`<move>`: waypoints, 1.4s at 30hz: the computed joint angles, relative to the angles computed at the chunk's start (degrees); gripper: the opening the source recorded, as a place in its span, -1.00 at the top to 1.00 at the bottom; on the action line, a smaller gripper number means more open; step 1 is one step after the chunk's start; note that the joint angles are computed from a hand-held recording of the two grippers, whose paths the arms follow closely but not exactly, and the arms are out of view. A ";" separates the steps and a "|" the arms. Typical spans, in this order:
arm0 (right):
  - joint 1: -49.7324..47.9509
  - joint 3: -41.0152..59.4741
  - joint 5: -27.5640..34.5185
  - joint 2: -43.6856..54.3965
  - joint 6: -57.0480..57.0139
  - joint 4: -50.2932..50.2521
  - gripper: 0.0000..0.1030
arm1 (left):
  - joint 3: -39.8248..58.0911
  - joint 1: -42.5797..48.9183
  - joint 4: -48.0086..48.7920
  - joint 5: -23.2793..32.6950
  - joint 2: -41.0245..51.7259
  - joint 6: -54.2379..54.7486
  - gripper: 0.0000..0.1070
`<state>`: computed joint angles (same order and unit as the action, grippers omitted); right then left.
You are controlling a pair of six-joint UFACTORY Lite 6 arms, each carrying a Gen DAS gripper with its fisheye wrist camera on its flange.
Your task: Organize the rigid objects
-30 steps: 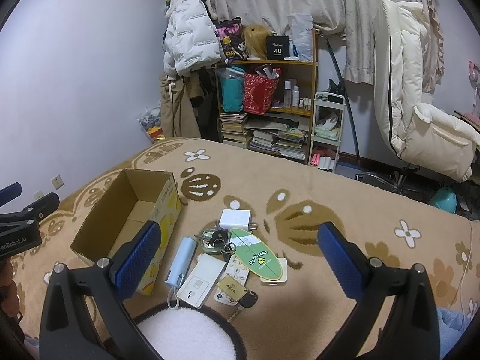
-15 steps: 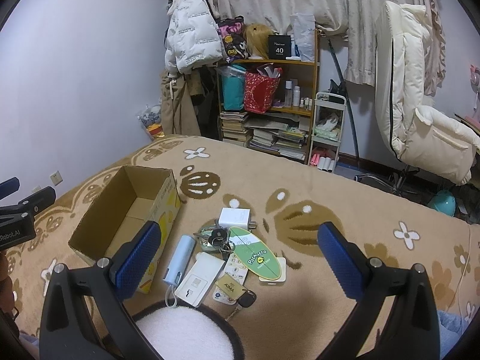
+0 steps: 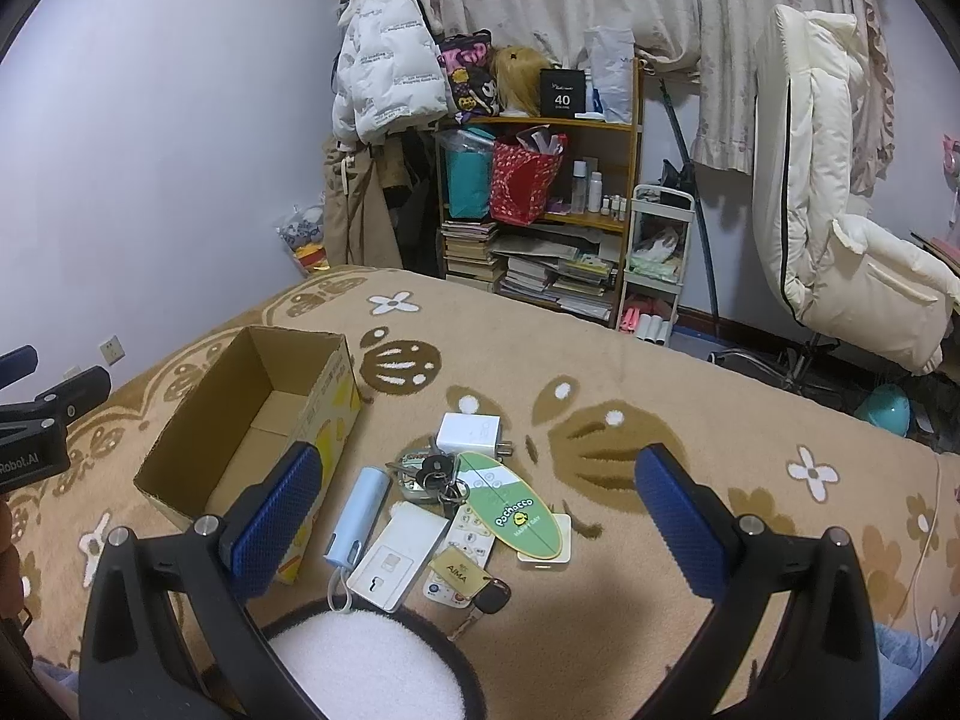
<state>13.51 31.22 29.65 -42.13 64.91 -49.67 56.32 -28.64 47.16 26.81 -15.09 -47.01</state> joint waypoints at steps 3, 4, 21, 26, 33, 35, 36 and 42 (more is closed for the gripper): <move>0.03 0.04 -0.03 0.11 0.18 -0.23 -1.00 | 0.03 -0.01 -0.30 -0.04 0.02 0.19 -0.92; 0.04 0.08 0.00 0.21 0.32 -0.39 -1.00 | 0.06 0.04 -0.49 -0.02 0.04 0.42 -0.92; -1.46 0.15 -1.40 1.23 -0.86 1.08 -1.00 | 10.57 6.41 -15.50 -2.12 9.63 18.15 -0.92; -6.63 0.33 -6.63 3.91 -9.49 8.74 -1.00 | 15.65 8.47 -20.77 -1.13 14.53 24.38 -0.92; -10.47 5.74 -11.40 14.61 -16.50 13.56 -1.00 | 21.58 10.88 -27.20 -0.17 21.86 31.66 -0.92; -10.37 6.63 -12.09 16.95 -15.79 12.33 -1.00 | 22.60 11.33 -28.66 -0.26 23.87 33.59 -0.92; -9.59 7.22 -12.05 18.47 -13.14 9.76 -1.00 | 22.96 11.53 -29.18 -0.12 24.71 34.26 -0.92; -10.72 8.81 -14.75 26.26 -12.24 9.29 -1.00 | 25.53 15.54 -42.01 0.72 30.22 44.51 -0.92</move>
<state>2.79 40.03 14.90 -15.87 52.68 -40.39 81.85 -13.09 5.15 27.53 15.14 -2.51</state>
